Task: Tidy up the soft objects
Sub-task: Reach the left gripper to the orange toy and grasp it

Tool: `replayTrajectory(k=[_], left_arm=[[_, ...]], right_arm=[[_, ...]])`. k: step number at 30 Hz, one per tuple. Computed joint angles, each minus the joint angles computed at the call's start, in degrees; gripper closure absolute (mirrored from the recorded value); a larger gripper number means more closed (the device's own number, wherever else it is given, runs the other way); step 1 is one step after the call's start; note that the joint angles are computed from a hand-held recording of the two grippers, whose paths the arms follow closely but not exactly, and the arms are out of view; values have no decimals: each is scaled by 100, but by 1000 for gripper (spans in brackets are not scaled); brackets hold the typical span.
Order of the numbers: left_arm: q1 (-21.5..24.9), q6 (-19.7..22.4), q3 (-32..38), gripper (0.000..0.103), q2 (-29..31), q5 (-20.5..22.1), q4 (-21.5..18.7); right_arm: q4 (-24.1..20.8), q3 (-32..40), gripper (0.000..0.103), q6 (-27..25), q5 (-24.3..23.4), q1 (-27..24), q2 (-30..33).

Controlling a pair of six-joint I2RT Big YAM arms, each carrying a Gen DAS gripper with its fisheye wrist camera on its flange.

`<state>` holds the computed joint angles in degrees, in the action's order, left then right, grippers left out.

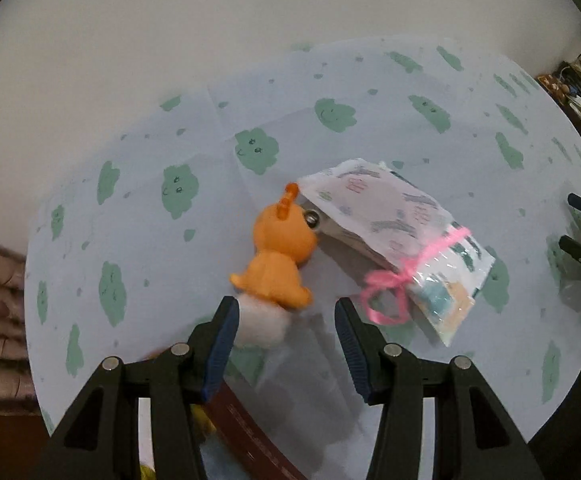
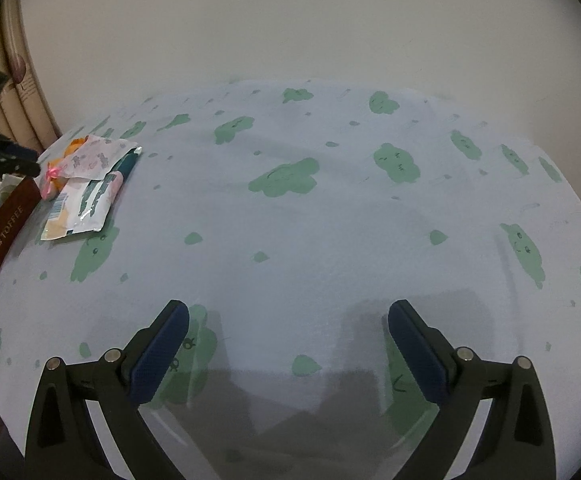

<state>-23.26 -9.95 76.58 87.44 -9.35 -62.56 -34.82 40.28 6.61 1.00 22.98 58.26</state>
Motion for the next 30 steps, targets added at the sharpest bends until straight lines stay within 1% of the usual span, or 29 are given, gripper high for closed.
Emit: replayTrajectory(k=[2, 5, 6, 9, 13, 15, 17, 18, 19, 20, 23, 25, 27, 28, 30], left_arm=[[98, 178, 72, 52, 67, 101, 5], [240, 403, 276, 52, 263, 567, -76], [252, 469, 323, 52, 324, 606, -103], [225, 613, 520, 52, 573, 369, -202], [321, 712, 680, 52, 851, 368, -300], [384, 744, 688, 52, 920, 604, -241], [429, 682, 645, 53, 951, 804, -115], [464, 606, 646, 57, 1007, 974, -143], [469, 530, 645, 61, 1050, 977, -178], [444, 448, 596, 63, 1047, 795, -109], [452, 161, 386, 65, 858, 728, 161], [419, -80, 212, 65, 684, 439, 320], [382, -508, 31, 65, 461, 17, 440], [388, -846, -91, 65, 288, -137, 510], [392, -1466, -312, 65, -63, -212, 642]], right_arm=[[-33, 20, 4, -11, -34, -5, 44], [-82, 59, 4, -45, -80, -12, 124], [-94, 66, 4, -48, -80, -10, 141], [-102, 65, 4, -52, -83, -12, 147], [-95, 60, 4, -56, -81, -11, 146], [-93, 61, 4, -54, -83, -11, 148], [-87, 60, 3, -64, -100, -15, 151], [-87, 60, 3, -64, -100, -15, 151], [-87, 57, 2, -63, -108, -18, 150], [-91, 58, 2, -59, -115, -20, 151], [-95, 54, 2, -59, -155, -40, 133], [-86, 51, 2, -62, -198, -67, 128], [-85, 53, 2, -61, -210, -77, 130], [-84, 55, 2, -59, -209, -77, 129], [-93, 63, 2, -45, -182, -64, 135]])
